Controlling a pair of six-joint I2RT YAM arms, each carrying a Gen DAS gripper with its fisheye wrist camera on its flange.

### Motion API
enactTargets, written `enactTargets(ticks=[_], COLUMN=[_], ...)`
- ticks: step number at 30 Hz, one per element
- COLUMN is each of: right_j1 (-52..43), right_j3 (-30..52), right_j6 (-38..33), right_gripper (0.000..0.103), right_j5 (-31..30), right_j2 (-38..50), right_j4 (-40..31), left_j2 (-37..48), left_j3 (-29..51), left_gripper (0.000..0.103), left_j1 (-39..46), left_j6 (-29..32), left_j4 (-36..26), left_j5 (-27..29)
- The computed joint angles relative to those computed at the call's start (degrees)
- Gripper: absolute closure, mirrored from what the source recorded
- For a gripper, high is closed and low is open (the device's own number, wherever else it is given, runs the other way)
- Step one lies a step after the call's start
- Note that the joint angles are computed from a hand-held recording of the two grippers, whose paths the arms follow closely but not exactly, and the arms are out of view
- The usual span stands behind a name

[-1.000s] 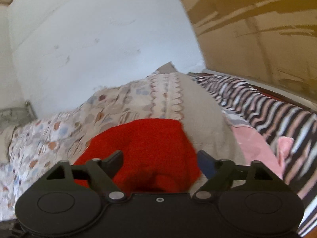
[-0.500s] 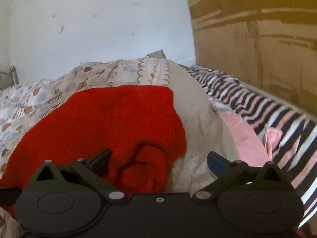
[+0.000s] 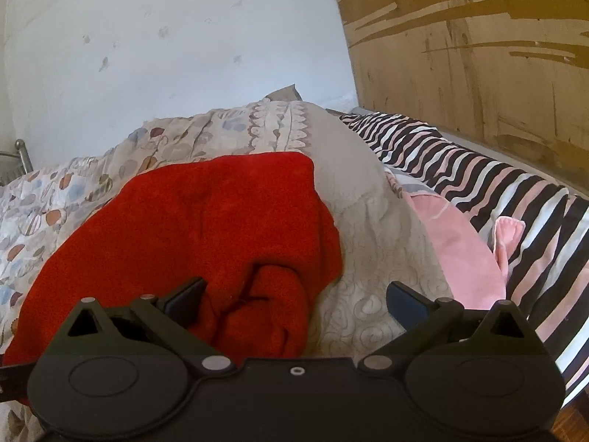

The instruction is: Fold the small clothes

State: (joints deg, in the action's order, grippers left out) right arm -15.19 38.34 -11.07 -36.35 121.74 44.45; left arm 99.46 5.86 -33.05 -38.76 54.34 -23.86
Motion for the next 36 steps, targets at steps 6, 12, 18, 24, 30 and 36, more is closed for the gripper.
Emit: enactTargets(ticks=[6, 12, 18, 24, 30, 36], right_j1=[-0.43, -2.26, -0.18, 1.37, 1.44, 2.1], right_j3=[0.82, 7.44, 20.05, 28.07, 27.19, 27.04], right_j6=[-0.35, 1.82, 4.44, 5.67, 7.06, 6.83], right_gripper=[0.001, 0.001, 0.001, 0.001, 0.001, 0.002], right_j5=[-0.95, -8.99, -11.42, -15.42, -15.79, -14.48], right_j2=[-1.21, -1.02, 4.95, 10.35, 11.11, 11.36], right_j4=[-2.91, -10.51, -20.75, -27.84, -24.68, -24.07], left_j2=[-1.26, -6.14, -10.03, -2.65, 7.09, 14.91], left_j3=[-0.07, -0.35, 0.84, 9.28, 18.43, 25.83], left_gripper=[0.0, 0.0, 0.001, 0.0, 0.0, 0.0], left_j1=[0.52, 6.68, 22.06, 33.22, 37.43, 40.53], left_j6=[0.56, 6.31, 10.66, 13.7, 15.19, 13.01], left_j4=[-1.1, -3.35, -5.47, -9.64, -13.08, -15.3], left_j5=[0.56, 8.42, 28.48, 42.08, 52.67, 60.95])
